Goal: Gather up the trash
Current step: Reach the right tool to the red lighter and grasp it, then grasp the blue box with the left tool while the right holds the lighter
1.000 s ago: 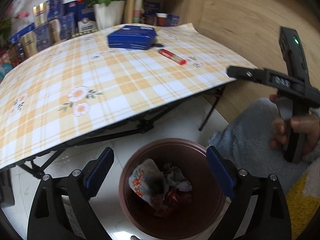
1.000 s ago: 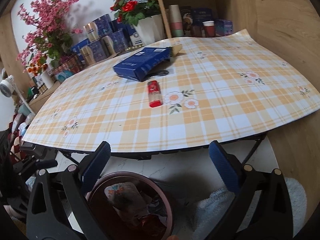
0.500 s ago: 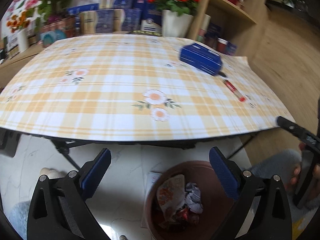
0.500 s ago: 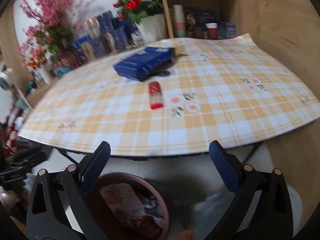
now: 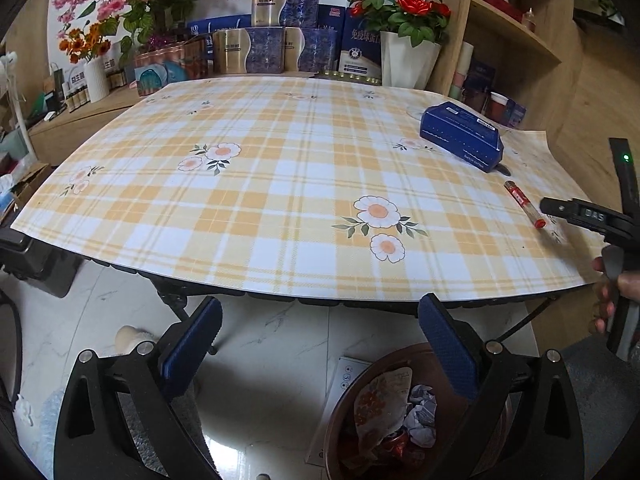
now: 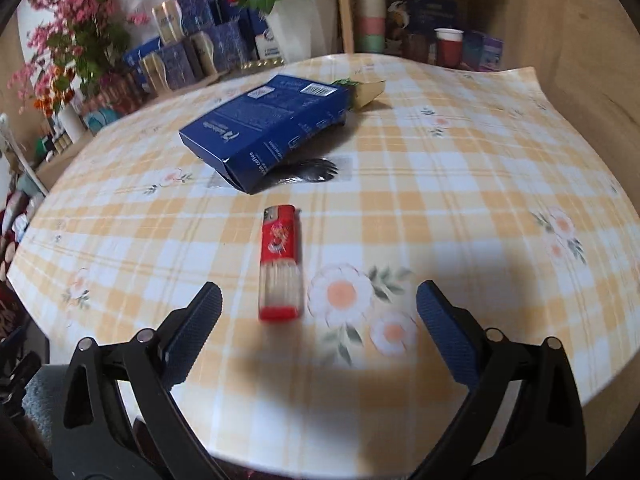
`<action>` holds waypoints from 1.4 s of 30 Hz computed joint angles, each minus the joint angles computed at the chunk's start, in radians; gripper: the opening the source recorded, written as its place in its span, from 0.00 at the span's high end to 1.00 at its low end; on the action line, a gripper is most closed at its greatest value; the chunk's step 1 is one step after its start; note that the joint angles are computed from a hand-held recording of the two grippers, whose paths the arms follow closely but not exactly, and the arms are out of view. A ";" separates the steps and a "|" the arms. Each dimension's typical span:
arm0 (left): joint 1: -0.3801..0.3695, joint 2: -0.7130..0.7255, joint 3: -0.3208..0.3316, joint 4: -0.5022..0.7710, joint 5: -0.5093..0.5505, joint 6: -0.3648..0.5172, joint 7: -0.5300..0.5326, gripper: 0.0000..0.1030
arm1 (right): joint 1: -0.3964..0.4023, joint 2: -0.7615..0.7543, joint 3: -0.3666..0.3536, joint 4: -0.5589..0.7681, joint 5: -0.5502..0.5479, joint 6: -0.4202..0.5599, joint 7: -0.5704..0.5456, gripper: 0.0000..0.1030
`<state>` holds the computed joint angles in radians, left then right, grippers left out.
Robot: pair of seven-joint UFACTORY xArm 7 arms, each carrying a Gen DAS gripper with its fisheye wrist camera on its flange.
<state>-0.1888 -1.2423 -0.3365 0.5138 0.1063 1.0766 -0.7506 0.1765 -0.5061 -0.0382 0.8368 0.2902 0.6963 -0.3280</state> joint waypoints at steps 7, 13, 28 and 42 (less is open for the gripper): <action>-0.020 0.046 -0.010 0.003 0.003 -0.035 0.016 0.07 | -0.015 0.082 0.063 0.030 -0.085 -0.058 0.052 0.31; -0.032 0.082 -0.002 -0.003 -0.001 -0.073 0.019 0.07 | 0.021 0.083 0.054 0.014 -0.075 -0.109 0.039 0.61; -0.009 0.602 0.024 0.376 0.067 -0.207 0.244 0.07 | 0.036 0.007 -0.042 0.016 0.141 -0.083 -0.013 0.74; -0.179 1.537 0.046 1.300 0.450 0.114 0.212 0.07 | 0.040 -0.051 -0.176 -0.112 0.205 -0.277 -0.039 0.75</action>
